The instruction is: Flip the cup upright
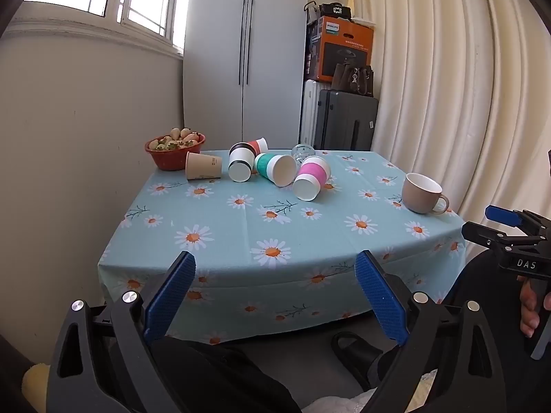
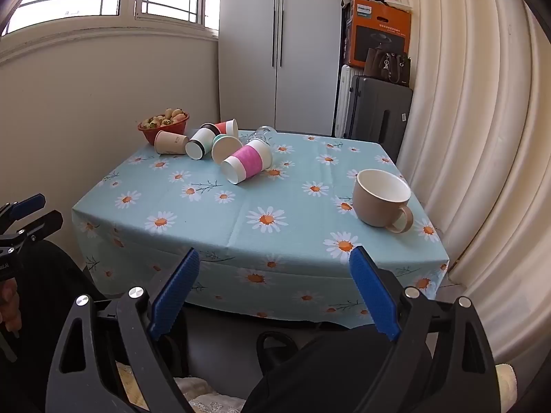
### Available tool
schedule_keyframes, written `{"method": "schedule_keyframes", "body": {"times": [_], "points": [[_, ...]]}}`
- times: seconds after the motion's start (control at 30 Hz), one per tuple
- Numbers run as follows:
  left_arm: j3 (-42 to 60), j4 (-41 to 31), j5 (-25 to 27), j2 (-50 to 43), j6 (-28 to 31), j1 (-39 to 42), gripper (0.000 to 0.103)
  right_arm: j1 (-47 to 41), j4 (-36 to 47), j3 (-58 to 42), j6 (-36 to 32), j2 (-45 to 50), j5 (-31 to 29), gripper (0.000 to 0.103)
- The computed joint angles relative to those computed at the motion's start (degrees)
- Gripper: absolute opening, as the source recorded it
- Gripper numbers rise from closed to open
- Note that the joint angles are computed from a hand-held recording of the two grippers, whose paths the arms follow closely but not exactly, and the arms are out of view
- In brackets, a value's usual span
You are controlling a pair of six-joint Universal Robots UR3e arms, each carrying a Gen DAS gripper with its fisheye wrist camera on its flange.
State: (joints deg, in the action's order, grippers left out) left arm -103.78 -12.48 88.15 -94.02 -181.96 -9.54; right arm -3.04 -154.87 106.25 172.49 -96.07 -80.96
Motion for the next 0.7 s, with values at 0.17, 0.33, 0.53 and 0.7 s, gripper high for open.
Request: {"method": "schedule_keyframes", "body": {"times": [0.17,0.33,0.53,0.7], "points": [[-0.16,0.28,-0.18,-0.05,-0.01,0.11,0.092,0.45,0.18,-0.14,-0.36,0.01,-0.80,0.088],[-0.17,0.18,-0.20,0.02,0.16,0.14,0.092,0.45,0.33,-0.32,-0.58,0.33,-0.76,0.088],[0.09,-0.29,-0.17,-0.31,-0.48,0.04,0.092,0.37,0.34,-0.28,-0.67,0.39,-0.73,0.088],[0.28,-1.28,-0.35,0.56,-0.39,0.26,0.092,0.43,0.37,-0.46,-0.71,0.52,-0.81,0.088]]}}
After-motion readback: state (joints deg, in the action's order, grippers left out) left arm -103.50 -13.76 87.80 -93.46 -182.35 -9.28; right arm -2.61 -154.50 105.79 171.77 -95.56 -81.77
